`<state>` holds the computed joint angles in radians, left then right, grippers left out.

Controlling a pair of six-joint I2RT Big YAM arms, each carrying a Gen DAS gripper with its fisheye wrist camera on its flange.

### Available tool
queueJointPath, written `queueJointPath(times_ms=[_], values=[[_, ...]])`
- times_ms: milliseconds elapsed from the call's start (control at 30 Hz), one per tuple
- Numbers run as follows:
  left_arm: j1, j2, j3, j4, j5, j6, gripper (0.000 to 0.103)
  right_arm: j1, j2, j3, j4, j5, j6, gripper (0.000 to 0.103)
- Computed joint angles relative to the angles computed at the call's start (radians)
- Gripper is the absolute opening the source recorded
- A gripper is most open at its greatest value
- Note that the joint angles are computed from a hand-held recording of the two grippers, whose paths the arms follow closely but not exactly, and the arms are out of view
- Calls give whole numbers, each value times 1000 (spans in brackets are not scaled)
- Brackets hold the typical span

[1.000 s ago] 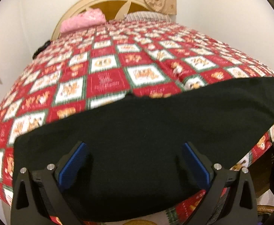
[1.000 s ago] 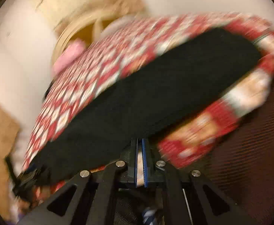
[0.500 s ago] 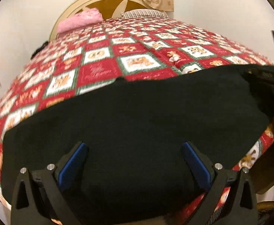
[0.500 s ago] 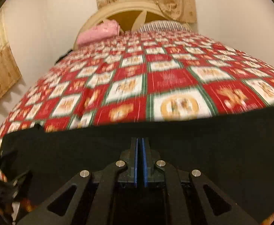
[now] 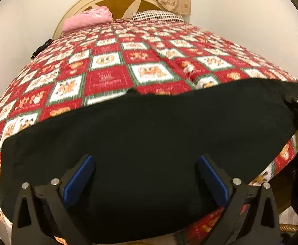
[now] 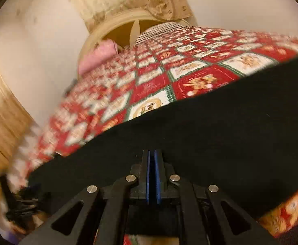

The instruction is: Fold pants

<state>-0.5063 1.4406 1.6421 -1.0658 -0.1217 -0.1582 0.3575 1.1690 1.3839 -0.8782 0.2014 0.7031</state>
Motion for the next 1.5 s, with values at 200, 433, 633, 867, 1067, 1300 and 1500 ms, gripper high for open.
queueJointPath(times_ms=[200, 433, 633, 867, 1067, 1300, 1500], values=[[-19, 5, 28, -2, -40, 2, 103, -65, -110, -19, -38, 250, -21, 5], [-37, 20, 48, -39, -53, -22, 103, -389, -122, -57, -32, 75, -36, 5], [-57, 25, 60, -60, -90, -32, 103, -459, -53, 55, -109, -41, -134, 5], [-56, 40, 62, -73, -92, -56, 103, -439, -263, -71, 17, 134, -75, 53], [-64, 50, 72, -82, -95, -63, 103, -475, -371, -198, 5, 114, 66, 71], [-66, 39, 64, -76, -107, -63, 103, -381, -292, -177, -19, 247, -54, 71], [-56, 35, 58, -76, -103, -70, 103, -225, -249, -145, -49, 548, -153, 68]])
